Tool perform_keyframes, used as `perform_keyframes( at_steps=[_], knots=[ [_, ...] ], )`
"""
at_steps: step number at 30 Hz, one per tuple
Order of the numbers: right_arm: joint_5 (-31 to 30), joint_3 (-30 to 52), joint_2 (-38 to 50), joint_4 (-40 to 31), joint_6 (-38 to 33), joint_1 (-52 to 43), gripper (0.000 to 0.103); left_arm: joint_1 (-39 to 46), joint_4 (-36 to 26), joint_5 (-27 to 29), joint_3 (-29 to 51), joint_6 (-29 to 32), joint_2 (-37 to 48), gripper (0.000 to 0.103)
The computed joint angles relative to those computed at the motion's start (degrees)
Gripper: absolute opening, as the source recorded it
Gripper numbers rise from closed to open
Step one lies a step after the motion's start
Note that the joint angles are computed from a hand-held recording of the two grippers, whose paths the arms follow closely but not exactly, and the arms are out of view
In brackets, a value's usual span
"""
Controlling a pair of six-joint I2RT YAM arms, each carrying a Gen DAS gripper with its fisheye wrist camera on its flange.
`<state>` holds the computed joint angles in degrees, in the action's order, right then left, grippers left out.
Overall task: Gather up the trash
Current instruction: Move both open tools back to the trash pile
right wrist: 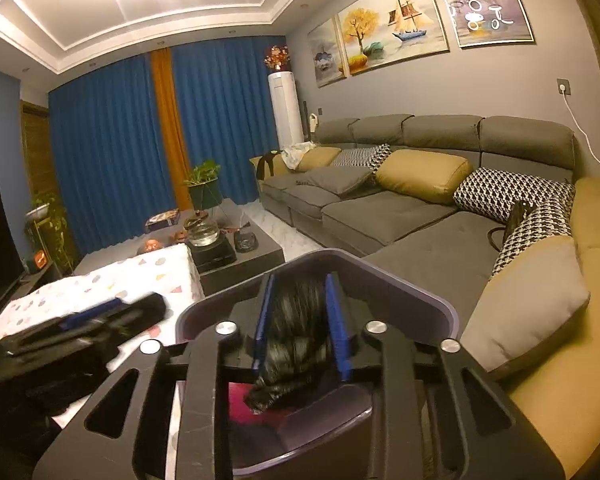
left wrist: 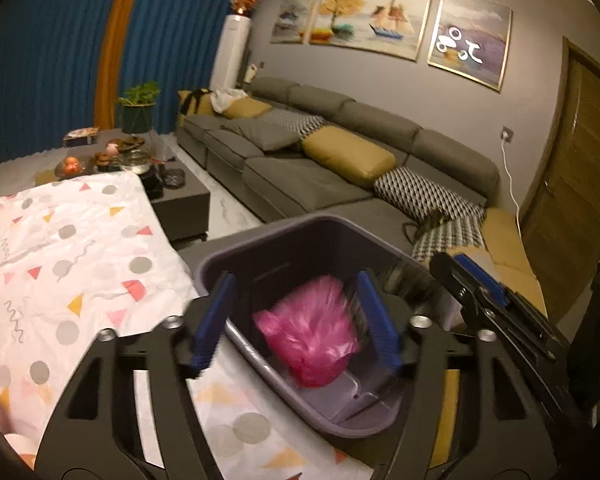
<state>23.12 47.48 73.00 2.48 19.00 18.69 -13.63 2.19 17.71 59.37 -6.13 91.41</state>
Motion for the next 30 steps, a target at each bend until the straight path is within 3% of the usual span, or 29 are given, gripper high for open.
perform_keyframes(
  at_steps=[3, 5, 7, 11, 19, 25, 30],
  knots=[
    [0.6, -0.7, -0.7, -0.3, 0.4, 0.1, 0.035, 1.4, -0.1, -1.5, -0.6, -1.2, -1.0, 0.078],
    [1.7, -1.4, -2.1, -0.7, 0.9, 0.9, 0.05, 2.3, -0.6, -2.4, -1.2, -2.1, -2.4, 0.081],
    [3.7, -2.0, -3.5, -0.7, 0.4, 2.6, 0.053, 3.2, -0.5, -3.1, -2.7, -2.6, -4.6, 0.087],
    [8.5, -3.2, -6.4, -1.2, -0.8, 7.0, 0.072, 4.6, -1.4, -6.1, -6.7, -3.1, -11.6, 0.093],
    [20.0, -4.9, -12.4, -2.1, -1.7, 18.9, 0.086, 8.6, -7.7, -8.0, -13.3, -2.5, -27.4, 0.097],
    [27.8, -6.6, -14.7, -2.9, -0.8, 28.8, 0.088, 18.1, -13.3, -3.6, -20.1, 0.9, -42.2, 0.097],
    [32.4, -6.6, -13.2, -5.8, 3.8, 38.0, 0.089, 33.5, -19.0, 7.4, -24.6, 5.6, -51.7, 0.097]
  ],
)
